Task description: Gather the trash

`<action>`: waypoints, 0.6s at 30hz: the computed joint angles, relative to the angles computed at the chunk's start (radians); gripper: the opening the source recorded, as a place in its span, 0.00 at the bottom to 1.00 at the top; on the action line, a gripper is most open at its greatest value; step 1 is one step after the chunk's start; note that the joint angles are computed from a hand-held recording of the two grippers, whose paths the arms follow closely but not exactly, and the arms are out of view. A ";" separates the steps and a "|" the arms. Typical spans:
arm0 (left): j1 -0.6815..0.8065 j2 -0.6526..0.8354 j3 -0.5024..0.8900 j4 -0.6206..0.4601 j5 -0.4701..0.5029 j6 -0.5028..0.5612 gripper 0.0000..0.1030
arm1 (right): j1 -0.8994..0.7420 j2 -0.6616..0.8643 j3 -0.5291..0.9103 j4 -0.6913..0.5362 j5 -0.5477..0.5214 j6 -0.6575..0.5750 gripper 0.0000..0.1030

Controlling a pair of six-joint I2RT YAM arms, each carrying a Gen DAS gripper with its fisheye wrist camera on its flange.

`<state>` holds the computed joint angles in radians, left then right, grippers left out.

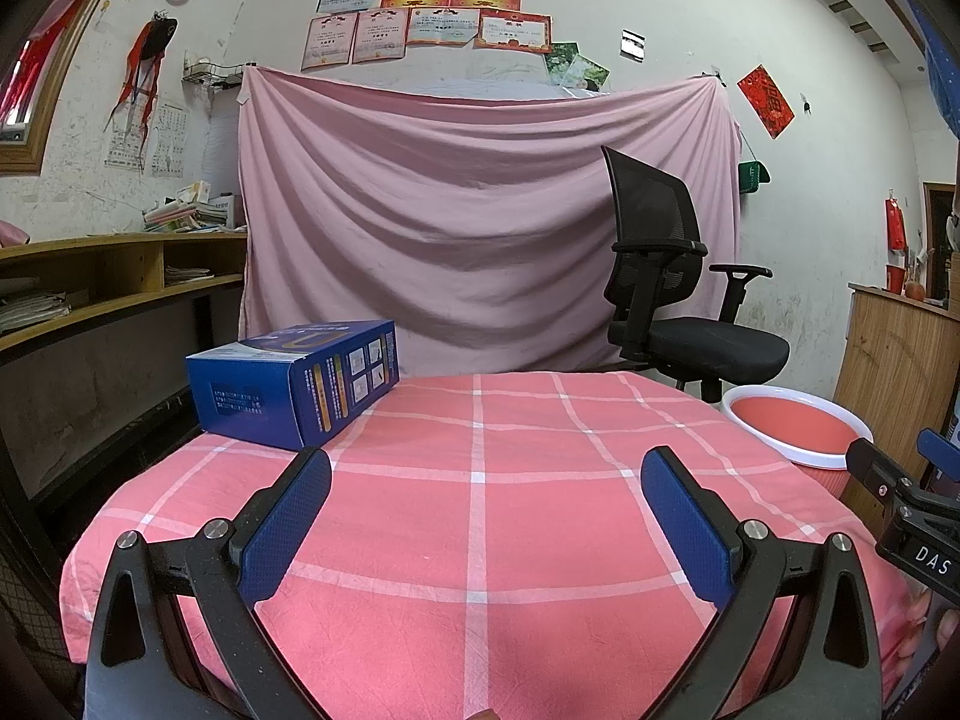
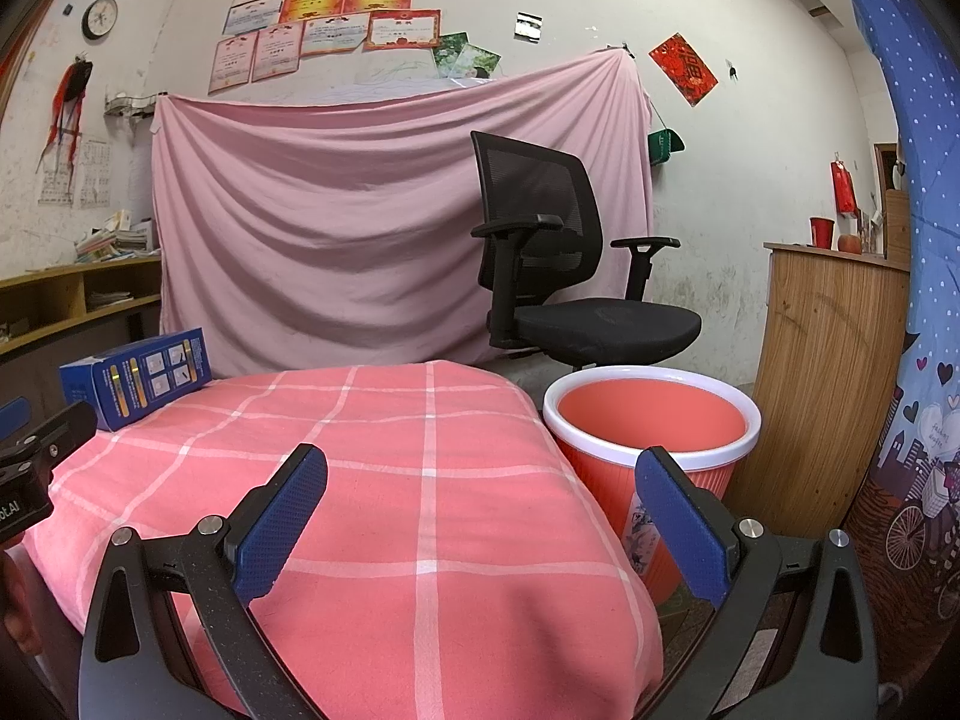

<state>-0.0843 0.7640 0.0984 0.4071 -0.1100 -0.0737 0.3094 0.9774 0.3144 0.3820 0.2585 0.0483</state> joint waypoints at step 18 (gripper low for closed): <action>0.002 0.005 -0.003 0.009 0.002 0.001 0.98 | 0.000 -0.001 0.002 -0.004 0.000 0.002 1.00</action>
